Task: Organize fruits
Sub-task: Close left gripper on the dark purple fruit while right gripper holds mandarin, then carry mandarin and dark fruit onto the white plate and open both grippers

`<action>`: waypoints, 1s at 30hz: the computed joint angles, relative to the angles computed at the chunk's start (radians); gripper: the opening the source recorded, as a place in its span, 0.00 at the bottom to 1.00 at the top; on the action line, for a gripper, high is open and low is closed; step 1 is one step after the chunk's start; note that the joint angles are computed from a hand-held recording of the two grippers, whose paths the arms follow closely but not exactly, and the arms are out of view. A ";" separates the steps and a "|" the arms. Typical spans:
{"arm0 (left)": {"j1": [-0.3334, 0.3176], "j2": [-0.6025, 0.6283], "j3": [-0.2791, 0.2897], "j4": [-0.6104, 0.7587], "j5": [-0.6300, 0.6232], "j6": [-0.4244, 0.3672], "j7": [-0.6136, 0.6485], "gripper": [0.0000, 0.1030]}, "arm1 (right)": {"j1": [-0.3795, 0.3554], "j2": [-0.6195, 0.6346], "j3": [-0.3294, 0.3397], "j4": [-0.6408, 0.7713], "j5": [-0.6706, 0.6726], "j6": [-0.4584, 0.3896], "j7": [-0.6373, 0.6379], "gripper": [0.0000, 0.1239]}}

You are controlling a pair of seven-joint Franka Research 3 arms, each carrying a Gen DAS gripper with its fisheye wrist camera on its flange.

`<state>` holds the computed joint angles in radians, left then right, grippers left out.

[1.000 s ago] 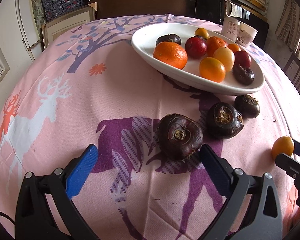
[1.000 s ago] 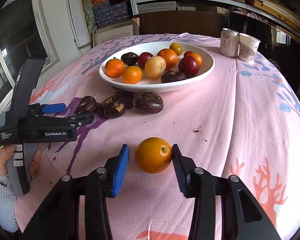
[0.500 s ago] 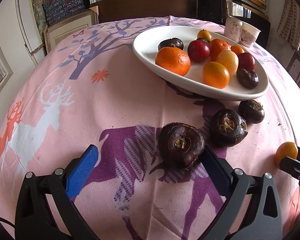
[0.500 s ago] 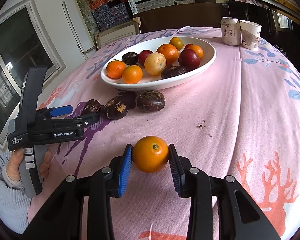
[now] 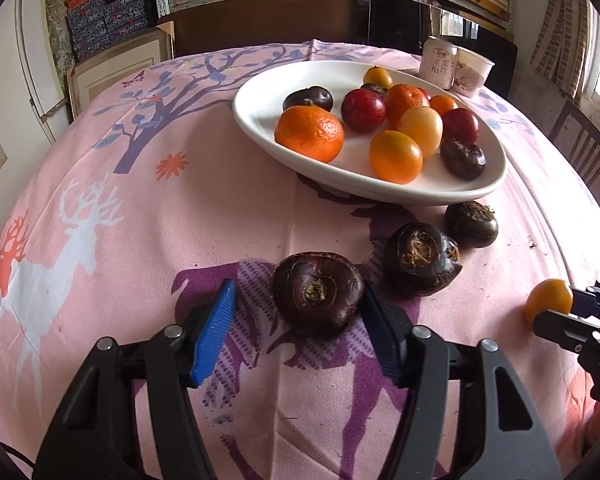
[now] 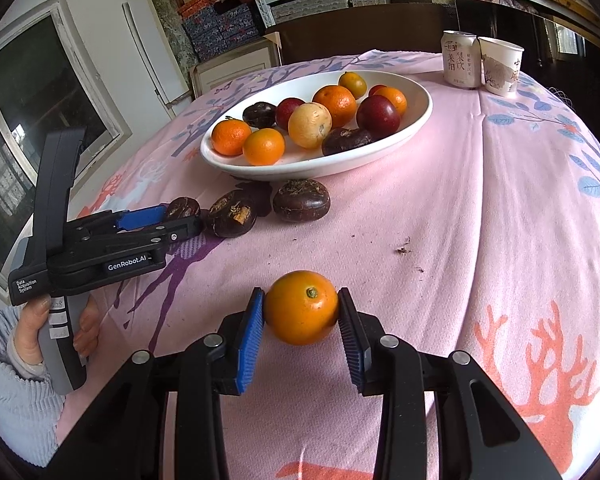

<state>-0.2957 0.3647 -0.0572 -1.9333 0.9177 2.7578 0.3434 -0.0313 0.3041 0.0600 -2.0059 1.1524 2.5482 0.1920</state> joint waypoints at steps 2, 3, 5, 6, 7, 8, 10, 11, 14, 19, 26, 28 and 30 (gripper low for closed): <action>0.021 -0.009 -0.003 -0.025 -0.010 0.078 -0.003 0.42 | 0.000 0.000 0.000 0.000 0.000 -0.001 0.001 0.30; 0.026 -0.011 -0.002 -0.034 -0.018 0.108 -0.003 0.42 | 0.000 0.000 0.000 0.000 0.000 -0.001 0.001 0.30; 0.021 -0.017 0.009 -0.045 -0.018 0.133 -0.013 0.42 | -0.001 -0.001 0.001 -0.001 0.003 -0.002 0.000 0.30; 0.013 -0.019 0.020 -0.048 -0.006 0.142 -0.029 0.42 | -0.001 -0.001 0.001 -0.002 0.005 -0.003 0.000 0.30; -0.001 -0.025 0.036 -0.051 0.021 0.151 -0.057 0.42 | -0.002 0.000 0.000 0.000 0.006 -0.006 0.000 0.30; -0.017 -0.032 0.053 -0.053 0.059 0.152 -0.095 0.42 | -0.003 0.000 0.000 0.000 0.008 -0.007 0.001 0.30; -0.033 -0.043 0.067 -0.054 0.120 0.139 -0.155 0.42 | -0.005 0.002 0.000 0.002 0.011 -0.011 0.003 0.30; -0.034 -0.048 0.066 -0.055 0.145 0.132 -0.179 0.42 | -0.006 0.002 0.000 0.002 0.015 -0.011 0.002 0.30; -0.034 -0.061 0.056 -0.050 0.219 0.088 -0.240 0.42 | -0.015 -0.006 0.003 -0.004 0.053 -0.017 -0.023 0.30; -0.001 -0.068 0.013 -0.019 0.269 0.063 -0.249 0.42 | -0.032 -0.028 -0.001 -0.013 0.149 -0.065 -0.103 0.30; 0.039 0.053 -0.017 0.186 0.068 0.039 0.000 0.42 | 0.007 0.025 -0.003 0.140 0.100 -0.042 -0.024 0.30; 0.053 0.104 -0.029 0.248 -0.019 0.057 0.082 0.42 | 0.017 0.062 0.009 0.201 0.070 -0.026 0.009 0.30; 0.056 0.154 -0.036 0.308 -0.086 0.058 0.149 0.42 | 0.021 0.100 0.023 0.252 0.037 -0.029 0.040 0.30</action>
